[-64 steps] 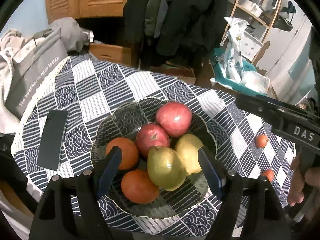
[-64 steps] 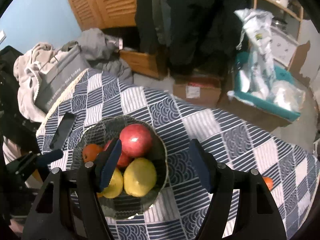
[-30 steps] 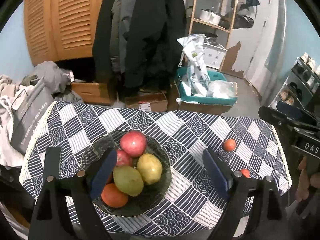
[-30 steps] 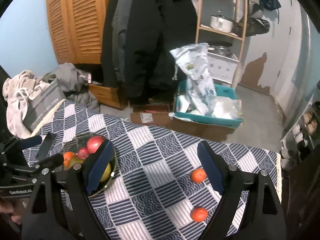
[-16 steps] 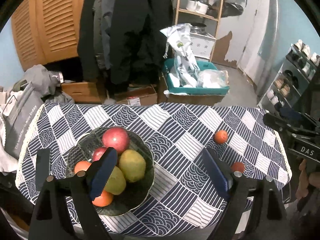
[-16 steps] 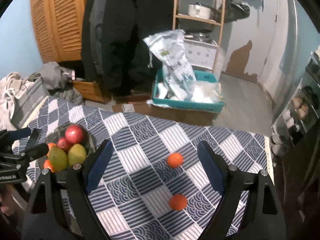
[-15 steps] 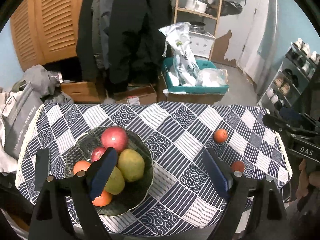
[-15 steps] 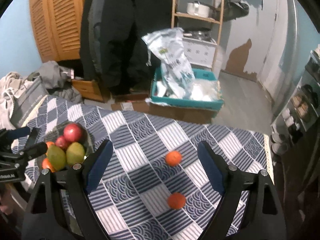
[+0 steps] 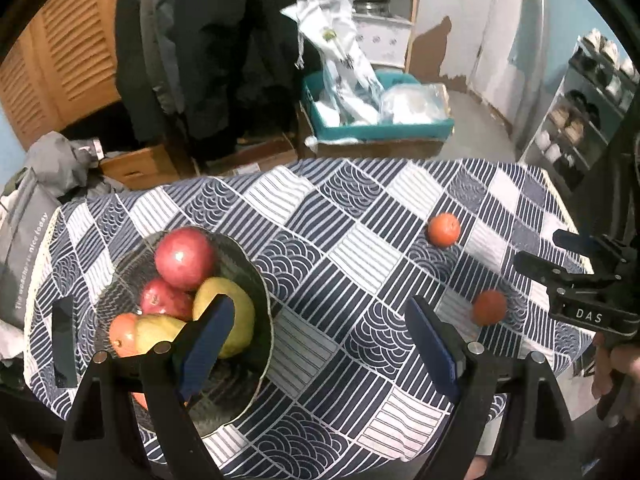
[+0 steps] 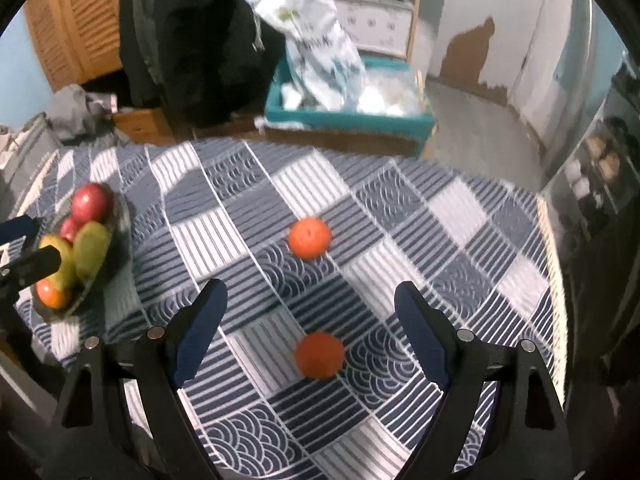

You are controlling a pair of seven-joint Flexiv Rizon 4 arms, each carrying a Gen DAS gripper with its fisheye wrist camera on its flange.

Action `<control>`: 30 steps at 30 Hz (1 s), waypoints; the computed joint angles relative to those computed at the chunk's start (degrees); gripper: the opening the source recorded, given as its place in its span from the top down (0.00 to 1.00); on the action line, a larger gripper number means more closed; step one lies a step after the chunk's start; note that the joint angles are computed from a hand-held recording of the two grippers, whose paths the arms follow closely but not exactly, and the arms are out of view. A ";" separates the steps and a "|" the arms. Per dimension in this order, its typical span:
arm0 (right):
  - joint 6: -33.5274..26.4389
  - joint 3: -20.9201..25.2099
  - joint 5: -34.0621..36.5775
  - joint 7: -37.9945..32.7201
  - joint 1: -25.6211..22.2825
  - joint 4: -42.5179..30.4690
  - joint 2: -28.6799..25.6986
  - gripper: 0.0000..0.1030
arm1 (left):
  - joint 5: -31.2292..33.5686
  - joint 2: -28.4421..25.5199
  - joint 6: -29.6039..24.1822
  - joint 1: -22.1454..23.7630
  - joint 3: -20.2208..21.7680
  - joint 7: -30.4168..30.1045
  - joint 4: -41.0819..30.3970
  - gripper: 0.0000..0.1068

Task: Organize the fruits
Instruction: 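Grasp a tangerine with the right tool while the left tool grasps the other tangerine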

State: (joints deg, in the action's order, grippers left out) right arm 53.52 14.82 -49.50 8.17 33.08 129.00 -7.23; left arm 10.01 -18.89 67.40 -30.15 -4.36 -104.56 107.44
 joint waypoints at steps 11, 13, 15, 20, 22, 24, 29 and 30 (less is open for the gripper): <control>7.10 -1.17 5.23 -0.12 -0.87 3.13 -4.31 0.17 | 0.59 -4.49 -1.91 -1.11 0.53 0.36 -2.04 0.17; 9.10 -1.52 6.18 -0.81 -0.88 3.56 -5.33 0.21 | 1.39 -5.20 -2.86 -1.74 1.09 0.00 -2.66 0.17; 9.89 -1.72 7.31 -1.50 -0.53 3.72 -6.28 0.21 | 0.99 -5.77 -3.26 -1.59 0.83 0.40 -2.85 0.17; 10.57 -2.18 9.79 -3.18 0.35 3.64 -7.98 0.23 | -0.45 -7.30 -4.58 -1.55 0.36 1.03 -3.63 0.17; 11.30 -2.34 10.76 -3.70 0.55 3.66 -8.46 0.27 | -0.17 -7.77 -4.89 -1.99 0.61 0.92 -4.18 0.17; 12.19 -2.53 11.43 -4.20 0.77 3.84 -8.86 0.28 | -0.11 -8.19 -5.36 -2.27 0.64 1.06 -4.66 0.17; 14.89 -2.86 12.82 -5.94 1.03 4.51 -9.53 0.45 | -0.21 -8.97 -5.56 -2.76 0.39 1.66 -5.63 0.17; 15.78 -2.93 13.16 -6.22 1.06 4.74 -9.65 0.50 | -0.30 -9.09 -5.53 -2.81 0.34 1.80 -5.76 0.17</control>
State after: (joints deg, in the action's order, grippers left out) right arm 69.30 11.89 -36.35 1.94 34.14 133.74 -16.88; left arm 9.70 -27.98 61.87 -32.96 -4.02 -102.76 101.68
